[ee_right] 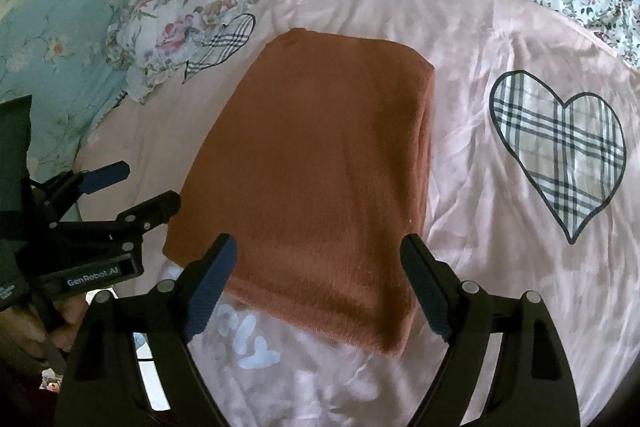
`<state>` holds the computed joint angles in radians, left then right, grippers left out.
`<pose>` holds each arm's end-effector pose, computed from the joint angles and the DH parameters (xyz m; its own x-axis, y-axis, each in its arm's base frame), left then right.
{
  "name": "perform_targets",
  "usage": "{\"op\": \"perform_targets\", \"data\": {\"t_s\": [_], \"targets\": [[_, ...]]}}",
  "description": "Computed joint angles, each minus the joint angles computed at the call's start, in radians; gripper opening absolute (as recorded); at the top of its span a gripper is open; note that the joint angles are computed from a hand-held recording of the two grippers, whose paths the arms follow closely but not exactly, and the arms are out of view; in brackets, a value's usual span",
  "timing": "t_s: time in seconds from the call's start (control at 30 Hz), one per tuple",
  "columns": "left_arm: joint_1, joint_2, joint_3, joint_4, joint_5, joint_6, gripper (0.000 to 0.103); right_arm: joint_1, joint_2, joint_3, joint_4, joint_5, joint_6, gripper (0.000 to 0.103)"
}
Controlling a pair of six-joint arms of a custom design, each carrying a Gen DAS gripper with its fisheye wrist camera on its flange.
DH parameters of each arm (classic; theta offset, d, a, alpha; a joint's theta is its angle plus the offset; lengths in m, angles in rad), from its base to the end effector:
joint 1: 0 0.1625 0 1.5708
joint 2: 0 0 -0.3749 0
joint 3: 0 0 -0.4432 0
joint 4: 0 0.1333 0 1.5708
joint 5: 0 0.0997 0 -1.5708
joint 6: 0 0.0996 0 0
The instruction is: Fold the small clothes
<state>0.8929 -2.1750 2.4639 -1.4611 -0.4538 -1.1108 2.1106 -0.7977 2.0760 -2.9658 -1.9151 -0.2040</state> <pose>-0.0063 -0.3631 0.2658 -0.5724 -0.4005 -0.7155 0.1467 0.8085 -0.5699 0.3423 -0.3773 -0.0750 -0.7071 -0.6134 0.3519 -0.6676 0.7431 -0.0461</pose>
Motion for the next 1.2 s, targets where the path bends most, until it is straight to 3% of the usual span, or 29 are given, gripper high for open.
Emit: {"op": "perform_targets", "data": {"t_s": [0.37,1.2], "targets": [[0.043,0.037,0.008,-0.142,0.023,0.103,0.087,-0.023,0.033,-0.031,-0.007,-0.001,0.012,0.085],[0.049,0.070,0.017,-0.268,0.009,0.186,0.090,-0.046,0.043,-0.038,-0.041,0.019,0.027,0.086]]}}
